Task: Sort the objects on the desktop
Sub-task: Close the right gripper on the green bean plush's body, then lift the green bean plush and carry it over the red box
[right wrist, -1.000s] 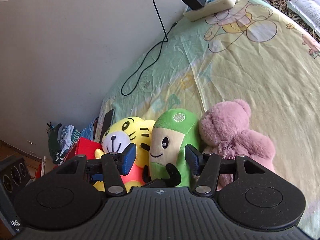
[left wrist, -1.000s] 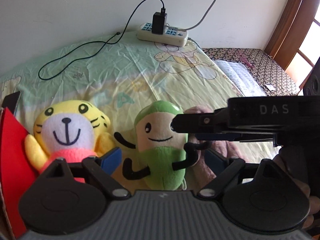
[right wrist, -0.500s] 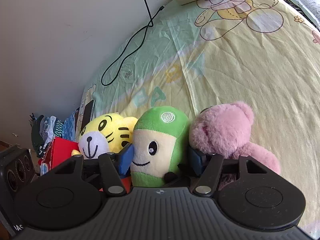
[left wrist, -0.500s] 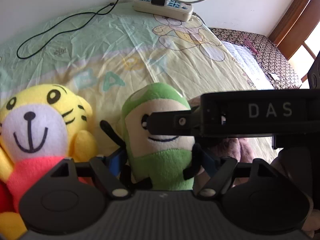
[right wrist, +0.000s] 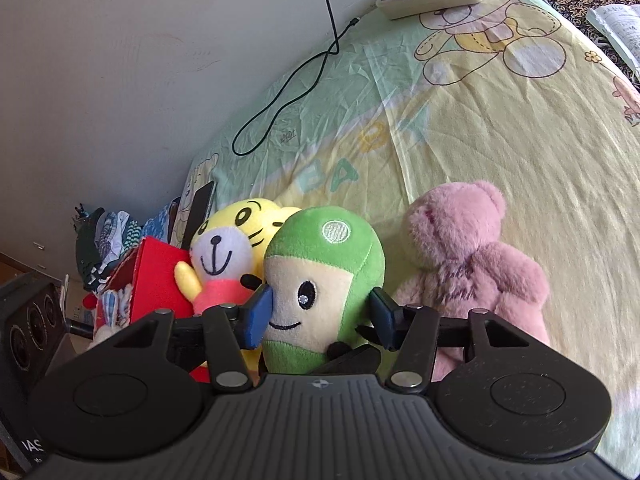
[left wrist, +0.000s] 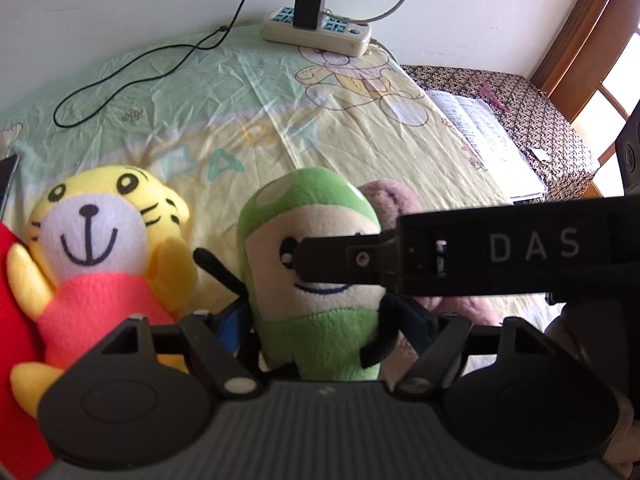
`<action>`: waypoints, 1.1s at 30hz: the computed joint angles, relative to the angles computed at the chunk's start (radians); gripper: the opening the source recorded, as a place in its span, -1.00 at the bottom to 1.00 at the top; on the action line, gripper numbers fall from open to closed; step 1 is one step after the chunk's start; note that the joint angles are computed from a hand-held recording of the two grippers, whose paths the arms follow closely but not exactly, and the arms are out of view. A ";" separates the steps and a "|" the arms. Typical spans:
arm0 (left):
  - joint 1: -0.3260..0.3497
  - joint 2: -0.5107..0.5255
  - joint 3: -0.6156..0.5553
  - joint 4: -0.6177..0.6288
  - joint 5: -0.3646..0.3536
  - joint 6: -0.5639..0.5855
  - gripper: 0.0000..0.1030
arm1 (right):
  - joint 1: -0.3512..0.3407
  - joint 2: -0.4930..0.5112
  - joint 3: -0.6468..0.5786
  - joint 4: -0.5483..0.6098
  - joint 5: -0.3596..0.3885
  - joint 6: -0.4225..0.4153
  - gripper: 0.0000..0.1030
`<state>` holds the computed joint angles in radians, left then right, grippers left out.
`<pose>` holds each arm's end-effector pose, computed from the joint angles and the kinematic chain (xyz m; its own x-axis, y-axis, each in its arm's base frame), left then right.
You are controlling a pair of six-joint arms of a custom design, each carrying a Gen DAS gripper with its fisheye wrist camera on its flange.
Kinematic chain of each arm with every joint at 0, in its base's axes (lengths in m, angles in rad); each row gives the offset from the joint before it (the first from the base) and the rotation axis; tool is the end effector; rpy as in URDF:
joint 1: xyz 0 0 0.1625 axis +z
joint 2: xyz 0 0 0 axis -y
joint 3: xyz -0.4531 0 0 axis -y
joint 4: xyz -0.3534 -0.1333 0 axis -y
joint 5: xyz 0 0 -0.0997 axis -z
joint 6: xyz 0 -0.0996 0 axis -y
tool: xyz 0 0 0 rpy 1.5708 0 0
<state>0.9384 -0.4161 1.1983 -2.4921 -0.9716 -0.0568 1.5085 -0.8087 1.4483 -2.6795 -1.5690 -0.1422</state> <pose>-0.3054 -0.7373 0.0289 -0.7444 0.3790 -0.5498 0.5440 0.8217 -0.1701 0.0878 -0.7372 0.2356 -0.9959 -0.0653 0.0625 -0.0865 0.8900 -0.4478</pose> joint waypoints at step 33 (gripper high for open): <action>-0.008 -0.399 0.469 -0.417 0.193 0.182 0.58 | 0.213 0.147 0.074 -0.314 0.144 -0.119 0.03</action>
